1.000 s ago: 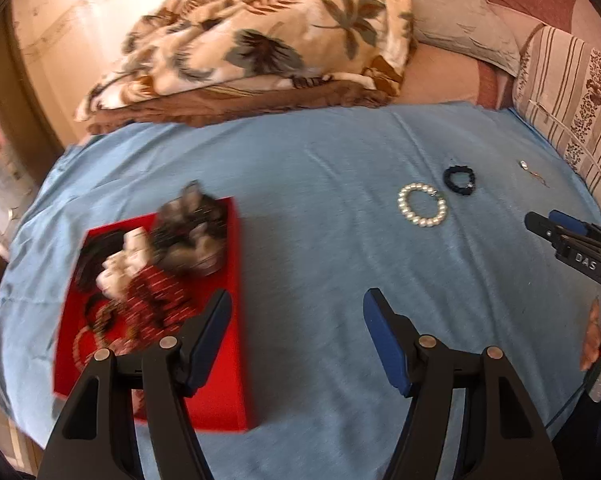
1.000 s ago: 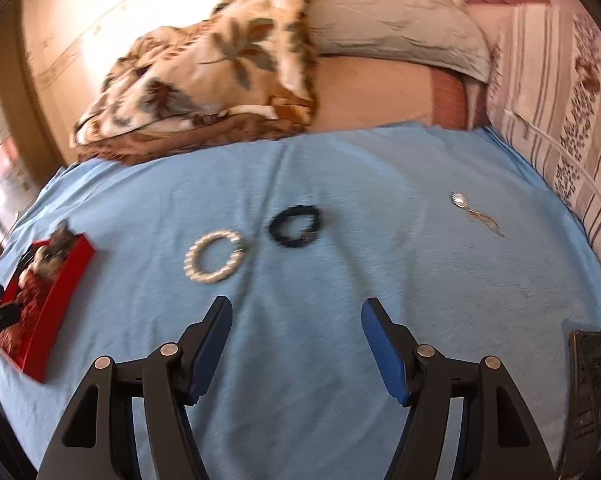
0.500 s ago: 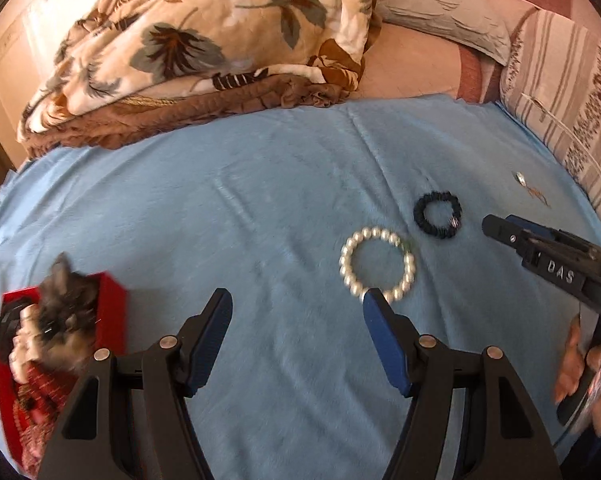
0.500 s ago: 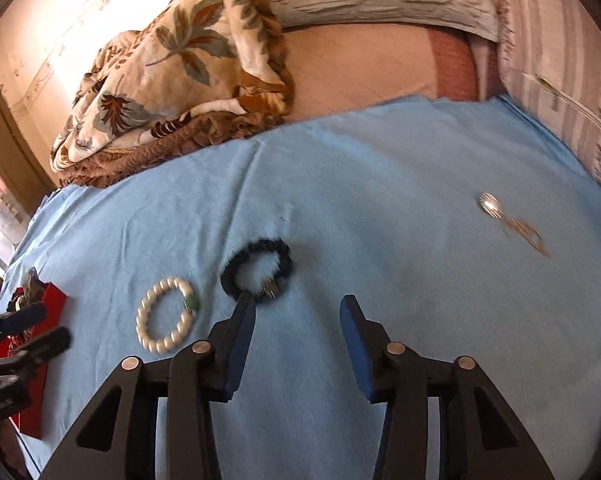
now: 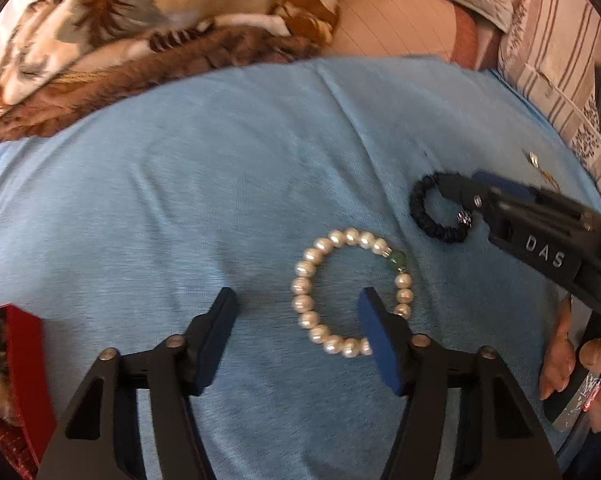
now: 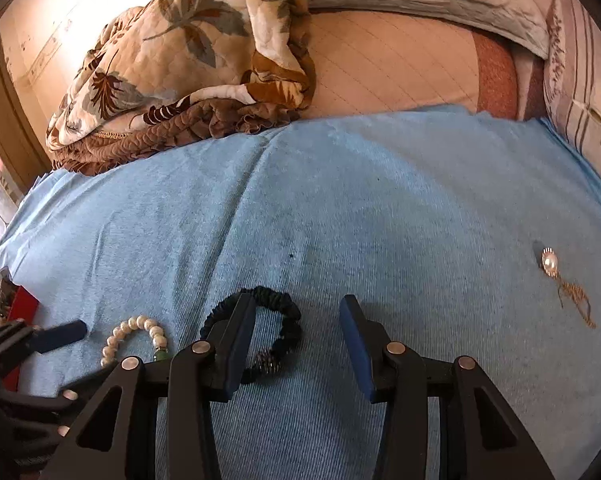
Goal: Organize jewelry
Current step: 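Grasp the green-bead pearl bracelet with the left tool while the right grasps the black beaded bracelet, then lift both held bracelets off the sheet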
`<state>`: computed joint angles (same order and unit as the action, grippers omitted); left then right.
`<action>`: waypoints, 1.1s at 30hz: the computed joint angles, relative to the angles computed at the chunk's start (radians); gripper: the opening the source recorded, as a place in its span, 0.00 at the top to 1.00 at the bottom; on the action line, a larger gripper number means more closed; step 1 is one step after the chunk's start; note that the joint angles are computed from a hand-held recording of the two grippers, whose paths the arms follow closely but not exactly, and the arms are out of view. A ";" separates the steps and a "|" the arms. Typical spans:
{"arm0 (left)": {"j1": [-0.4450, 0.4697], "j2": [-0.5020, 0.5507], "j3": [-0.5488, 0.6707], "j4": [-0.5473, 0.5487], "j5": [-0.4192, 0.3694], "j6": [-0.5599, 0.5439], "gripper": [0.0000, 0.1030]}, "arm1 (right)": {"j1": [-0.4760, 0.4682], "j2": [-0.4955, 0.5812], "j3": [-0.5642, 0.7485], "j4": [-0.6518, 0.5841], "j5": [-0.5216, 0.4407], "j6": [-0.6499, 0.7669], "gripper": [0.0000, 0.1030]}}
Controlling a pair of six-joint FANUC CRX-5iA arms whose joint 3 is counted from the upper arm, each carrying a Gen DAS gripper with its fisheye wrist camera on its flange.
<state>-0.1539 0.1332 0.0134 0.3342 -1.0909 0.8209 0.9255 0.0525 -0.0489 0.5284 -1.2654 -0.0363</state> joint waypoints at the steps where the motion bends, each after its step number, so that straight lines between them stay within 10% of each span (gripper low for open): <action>1: -0.006 -0.006 -0.008 -0.003 0.018 -0.001 0.41 | -0.001 0.002 0.001 0.000 0.001 0.004 0.53; 5: -0.021 -0.009 -0.017 -0.007 0.043 0.007 0.41 | -0.006 0.014 0.010 0.000 0.002 0.025 0.53; 10: -0.035 -0.005 -0.012 -0.026 0.060 0.052 0.41 | -0.006 0.035 0.034 -0.009 -0.007 0.068 0.78; 14: -0.050 -0.007 0.009 -0.060 0.044 0.087 0.91 | -0.005 0.035 0.038 -0.019 0.000 0.081 0.90; 33: 0.055 -0.172 -0.070 0.129 -0.069 -0.046 0.91 | 0.057 0.020 0.070 0.056 -0.019 0.023 0.92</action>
<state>-0.0984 -0.0389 -0.0562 0.4628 -1.1601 0.7754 0.9822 0.0722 0.0208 0.5846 -1.2848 -0.0128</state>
